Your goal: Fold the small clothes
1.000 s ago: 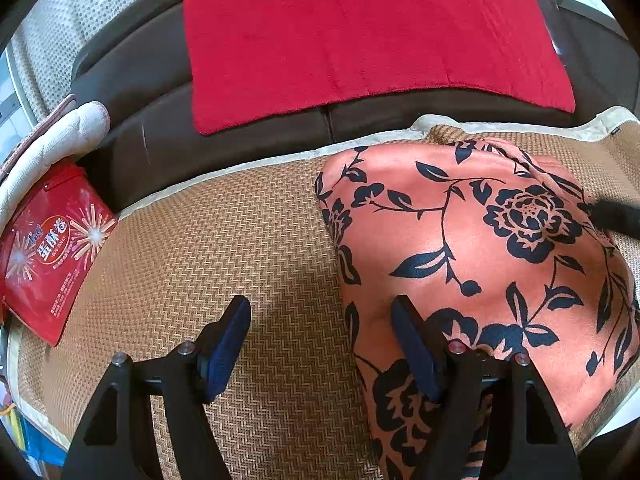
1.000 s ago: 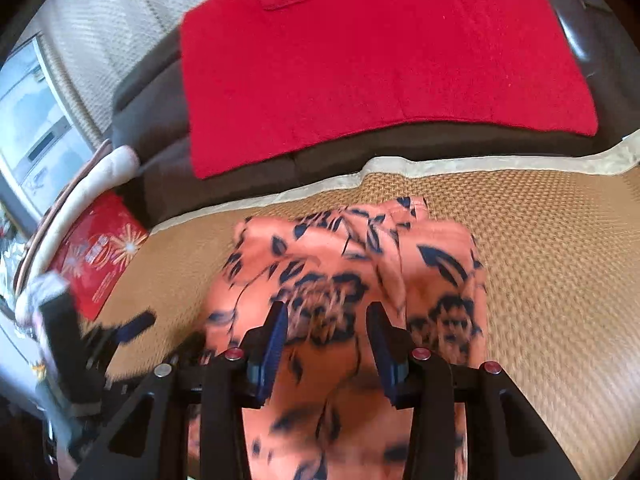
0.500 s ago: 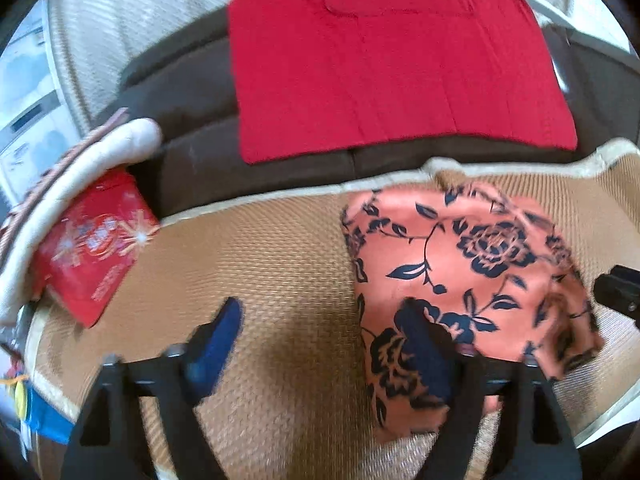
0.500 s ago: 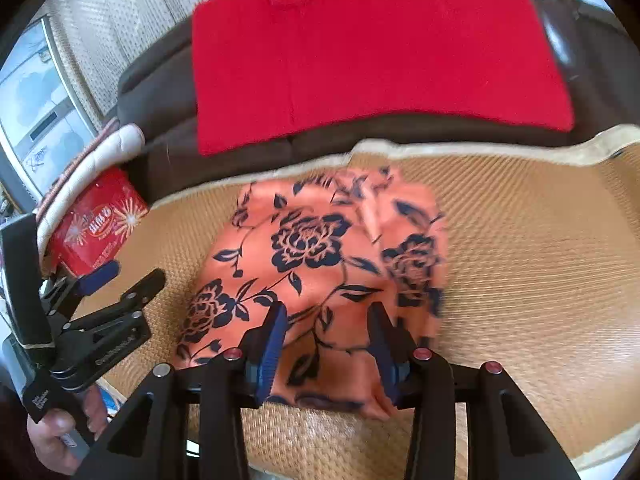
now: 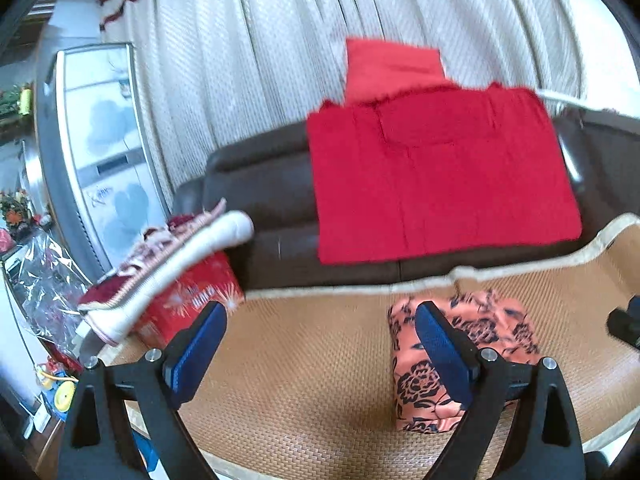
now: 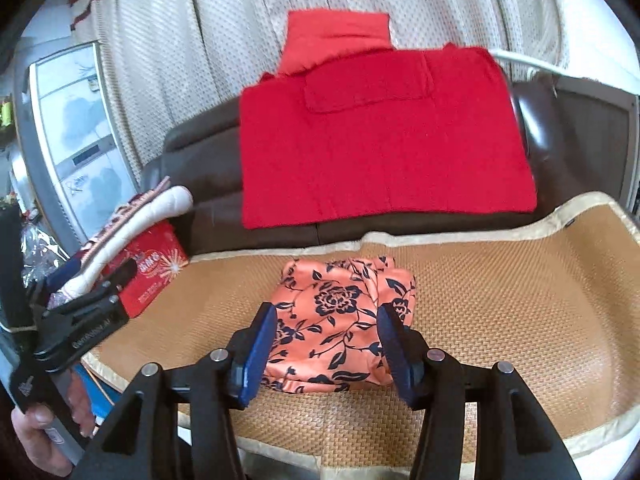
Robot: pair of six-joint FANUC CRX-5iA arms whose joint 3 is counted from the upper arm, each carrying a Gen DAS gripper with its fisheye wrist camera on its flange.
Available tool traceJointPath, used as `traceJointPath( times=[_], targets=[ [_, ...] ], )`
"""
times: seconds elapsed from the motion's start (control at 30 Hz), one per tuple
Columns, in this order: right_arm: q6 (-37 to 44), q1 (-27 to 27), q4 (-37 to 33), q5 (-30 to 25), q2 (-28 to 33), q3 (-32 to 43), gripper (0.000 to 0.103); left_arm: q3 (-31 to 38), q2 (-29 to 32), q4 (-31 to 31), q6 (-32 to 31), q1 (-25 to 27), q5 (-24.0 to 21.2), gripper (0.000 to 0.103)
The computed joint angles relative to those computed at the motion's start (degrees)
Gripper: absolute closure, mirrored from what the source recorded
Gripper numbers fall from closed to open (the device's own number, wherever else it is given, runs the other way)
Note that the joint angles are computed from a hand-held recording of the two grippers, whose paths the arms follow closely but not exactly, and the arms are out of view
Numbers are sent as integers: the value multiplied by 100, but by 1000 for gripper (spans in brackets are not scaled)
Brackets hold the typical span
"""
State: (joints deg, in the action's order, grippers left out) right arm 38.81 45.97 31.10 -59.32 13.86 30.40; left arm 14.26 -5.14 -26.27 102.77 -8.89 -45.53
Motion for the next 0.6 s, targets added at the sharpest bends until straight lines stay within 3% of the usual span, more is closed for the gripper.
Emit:
traceJointPath(
  times=[0.2, 0.47, 0.6],
  targets=[
    [-250, 300, 471, -187, -266, -145, 43, -85, -479, -241, 276, -118, 75, 8],
    [-663, 655, 1230, -199, -612, -473, 39, 10, -835, -408, 410, -280, -148, 7],
    [-861, 850, 1621, -207, -745, -590, 37, 3, -962, -260, 383, -236, -161, 7]
  ],
)
